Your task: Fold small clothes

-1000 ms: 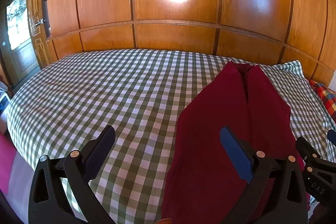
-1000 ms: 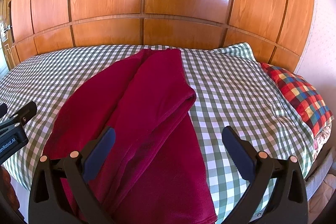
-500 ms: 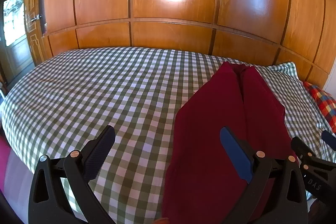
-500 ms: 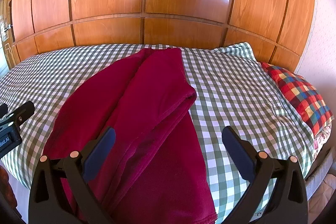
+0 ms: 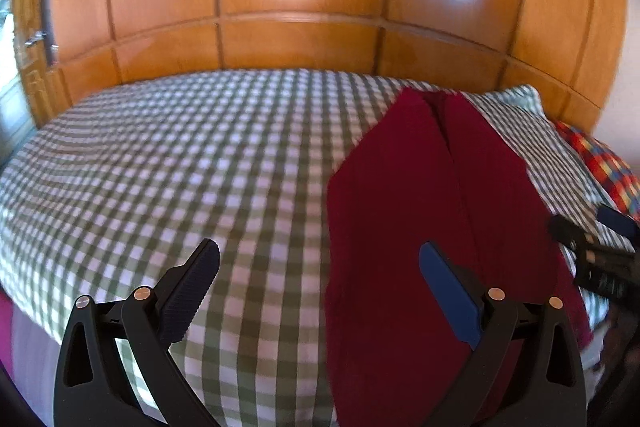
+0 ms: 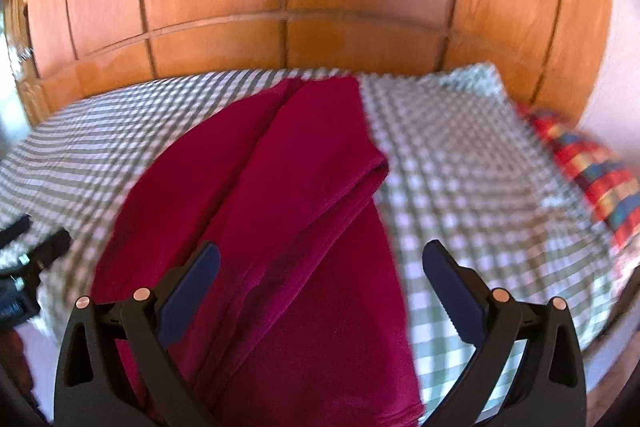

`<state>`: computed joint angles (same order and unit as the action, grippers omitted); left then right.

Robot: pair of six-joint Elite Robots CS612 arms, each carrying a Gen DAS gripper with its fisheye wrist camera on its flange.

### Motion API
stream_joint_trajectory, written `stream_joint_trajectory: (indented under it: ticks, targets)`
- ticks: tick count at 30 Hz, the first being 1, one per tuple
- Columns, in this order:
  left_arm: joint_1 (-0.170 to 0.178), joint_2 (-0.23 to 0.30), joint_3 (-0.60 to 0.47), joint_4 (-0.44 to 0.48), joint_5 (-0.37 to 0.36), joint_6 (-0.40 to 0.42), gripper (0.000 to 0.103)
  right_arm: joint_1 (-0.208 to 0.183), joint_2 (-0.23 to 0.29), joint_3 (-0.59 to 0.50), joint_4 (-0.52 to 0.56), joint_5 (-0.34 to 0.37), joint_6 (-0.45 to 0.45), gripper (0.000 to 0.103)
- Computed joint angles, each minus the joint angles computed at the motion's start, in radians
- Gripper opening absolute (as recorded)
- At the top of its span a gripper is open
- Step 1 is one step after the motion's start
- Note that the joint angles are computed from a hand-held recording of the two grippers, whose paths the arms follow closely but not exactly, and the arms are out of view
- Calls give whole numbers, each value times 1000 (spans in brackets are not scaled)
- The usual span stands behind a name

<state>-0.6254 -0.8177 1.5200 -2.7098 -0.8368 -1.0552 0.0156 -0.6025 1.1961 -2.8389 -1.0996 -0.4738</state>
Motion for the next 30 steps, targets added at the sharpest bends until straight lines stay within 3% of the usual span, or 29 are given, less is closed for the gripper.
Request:
stream_joint_trajectory:
  ticks: [3,4,5,8,13,17,18,20,22,23,26,30]
  targets:
    - [-5,-5,35,-74,-28,59,99,-25,15,-62,236,102,-25,100]
    - [-7,-5,42,-87,-34,76,99,-31,21,-80,300,122,-29,88]
    - [-8,-6,51,-105,-44,89,99,-39,29,-102,369,136,-36,67]
    - [-5,-6,66,-145,-92,96,99,-51,39,-129,470,167,-59,54]
    - [-6,-1,61,-157,-102,125,99,-55,27,-110,481,204,-97,55]
    - [-14,7,39,-100,-69,149,99,-49,36,-142,606,239,-145,61]
    - [-14,9,34,-96,-69,156,99,-45,37,-145,614,235,-154,59]
    - [-15,14,23,-82,-71,170,99,-37,36,-146,632,224,-196,19]
    - [-17,18,16,-85,-77,197,91,-34,27,-127,598,218,-238,10]
    - [-15,19,13,-89,-95,215,83,-34,22,-120,580,218,-255,8]
    - [-10,25,9,-112,-145,254,72,-41,19,-126,556,231,-277,6]
    - [-6,29,11,-181,-215,310,70,-53,20,-135,475,226,-241,6]
